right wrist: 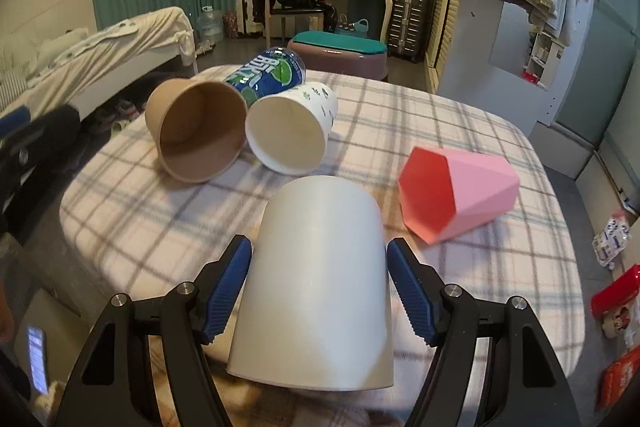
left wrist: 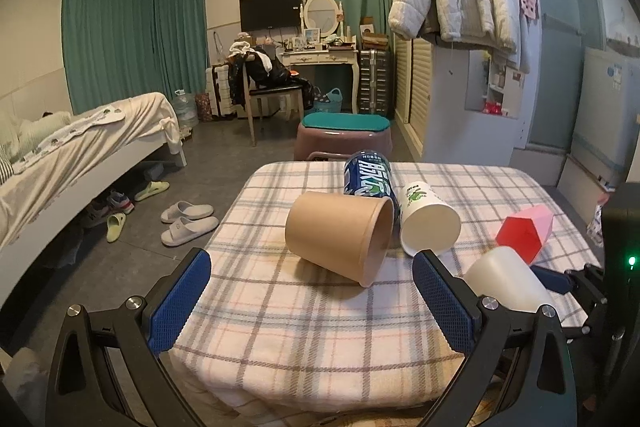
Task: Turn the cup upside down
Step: 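Lift the white plastic cup with the right gripper and rotate it, then carry the white cup beside the paper cups and turn it upside down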
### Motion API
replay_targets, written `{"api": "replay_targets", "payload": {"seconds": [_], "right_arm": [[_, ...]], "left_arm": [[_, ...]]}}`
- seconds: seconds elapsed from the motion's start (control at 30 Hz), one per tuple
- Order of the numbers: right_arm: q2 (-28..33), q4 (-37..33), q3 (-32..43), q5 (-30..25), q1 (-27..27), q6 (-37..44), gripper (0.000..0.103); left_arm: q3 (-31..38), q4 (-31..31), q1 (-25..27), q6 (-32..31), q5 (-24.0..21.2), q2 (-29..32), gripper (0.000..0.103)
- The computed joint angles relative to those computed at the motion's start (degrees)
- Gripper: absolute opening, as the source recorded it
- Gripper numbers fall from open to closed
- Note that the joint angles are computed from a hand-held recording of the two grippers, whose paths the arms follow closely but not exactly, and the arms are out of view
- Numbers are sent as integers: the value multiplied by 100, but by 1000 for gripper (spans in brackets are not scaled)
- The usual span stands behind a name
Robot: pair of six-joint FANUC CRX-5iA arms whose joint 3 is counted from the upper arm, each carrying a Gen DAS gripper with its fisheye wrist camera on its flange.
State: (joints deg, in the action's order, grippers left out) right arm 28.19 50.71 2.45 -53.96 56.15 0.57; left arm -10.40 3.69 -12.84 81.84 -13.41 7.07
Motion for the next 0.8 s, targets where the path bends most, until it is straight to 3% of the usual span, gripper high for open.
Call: {"api": "replay_targets", "payload": {"seconds": [0.1,0.3,0.4,0.63,0.8], "right_arm": [[-84,53,-126,192,-54,-86,70],[-548,634,-724,415,-54,-630,71],[-763,598,-854,183,-1,-512,75],[-1231,516,-1283,-623,102,-446,79],[-1578,574,-1717,-614,39,-761,79]], "left_arm": [[272,-508,-97,468,-253,76,103],[562,-587,-336,475,-593,187,103],[610,-204,-436,114,-703,247,103],[1273,-287,-840,268,-1511,623,103],[1767,54,-973,105,-2148,1021,103]]}}
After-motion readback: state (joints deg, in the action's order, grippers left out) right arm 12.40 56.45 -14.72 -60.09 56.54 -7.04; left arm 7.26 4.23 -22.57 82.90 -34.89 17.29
